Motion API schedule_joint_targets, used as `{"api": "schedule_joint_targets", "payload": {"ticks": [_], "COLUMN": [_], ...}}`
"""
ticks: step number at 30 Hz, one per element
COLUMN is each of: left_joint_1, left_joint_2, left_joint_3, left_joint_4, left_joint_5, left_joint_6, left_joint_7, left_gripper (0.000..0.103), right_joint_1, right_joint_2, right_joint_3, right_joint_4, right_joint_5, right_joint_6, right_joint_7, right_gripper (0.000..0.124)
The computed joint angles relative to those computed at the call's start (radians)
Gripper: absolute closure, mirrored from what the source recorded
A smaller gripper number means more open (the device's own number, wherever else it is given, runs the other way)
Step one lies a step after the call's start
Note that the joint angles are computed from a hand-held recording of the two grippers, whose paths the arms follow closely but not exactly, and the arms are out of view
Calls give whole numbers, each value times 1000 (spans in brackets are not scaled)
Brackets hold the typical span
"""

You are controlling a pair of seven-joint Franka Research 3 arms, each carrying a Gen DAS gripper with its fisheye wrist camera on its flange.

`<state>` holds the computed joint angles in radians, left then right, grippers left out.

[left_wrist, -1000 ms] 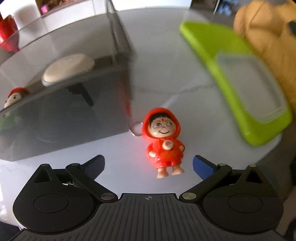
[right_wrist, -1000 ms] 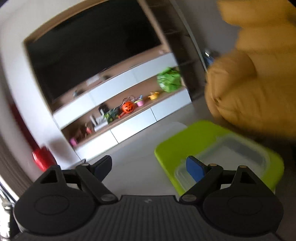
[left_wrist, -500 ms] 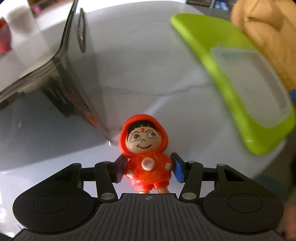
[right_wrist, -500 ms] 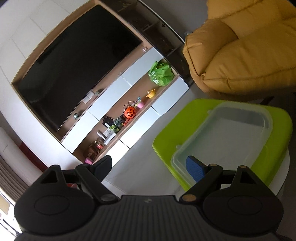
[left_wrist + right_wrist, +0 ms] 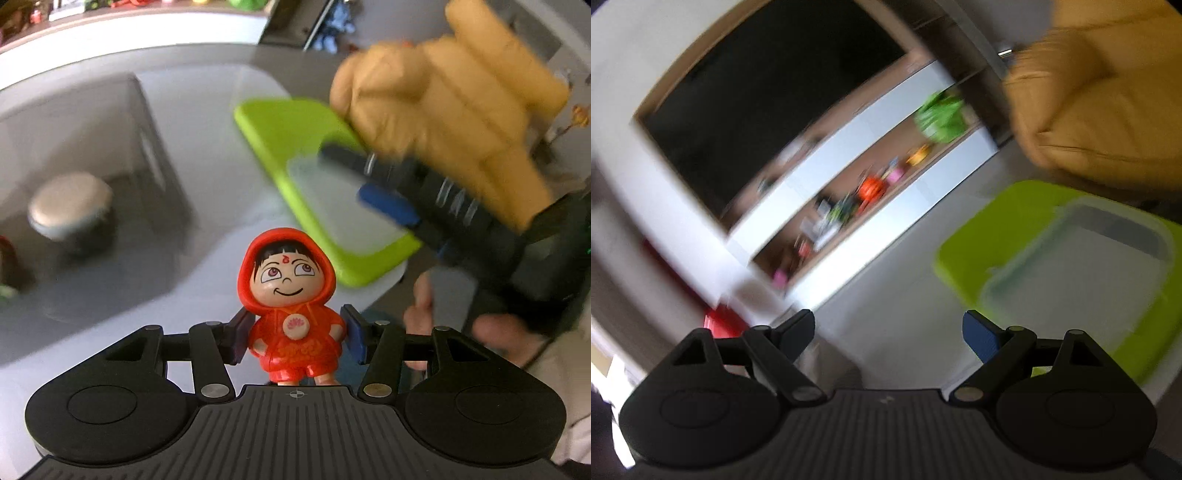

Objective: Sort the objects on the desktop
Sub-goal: 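Grasp the red hooded figurine with the left gripper and drop it into the box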

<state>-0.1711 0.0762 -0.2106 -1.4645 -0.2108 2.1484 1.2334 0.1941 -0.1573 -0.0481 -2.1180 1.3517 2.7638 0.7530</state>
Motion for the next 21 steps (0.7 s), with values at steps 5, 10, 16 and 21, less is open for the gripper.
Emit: {"api": "schedule_joint_targets", "payload": {"ticks": [5, 10, 16, 21], "left_joint_1": [91, 187, 223, 216], "left_joint_2": [-34, 60, 181, 300], "left_joint_3": [76, 117, 106, 89], "left_joint_4": [64, 155, 250, 386], "left_joint_5": [23, 17, 109, 172], "left_joint_6": [-96, -165, -248, -370], "left_joint_7": [-38, -93, -91, -62], "left_gripper": [47, 47, 47, 47], "right_joint_1": [-24, 3, 89, 133], "right_joint_2": [41, 149, 224, 255], "right_joint_3": [53, 97, 126, 125], "right_joint_4": [149, 385, 486, 469], "right_joint_5": [-570, -965, -1286, -1439], "right_joint_6": [-183, -407, -436, -345], "right_joint_7": [304, 506, 640, 679], "right_gripper": [35, 35, 35, 35]}}
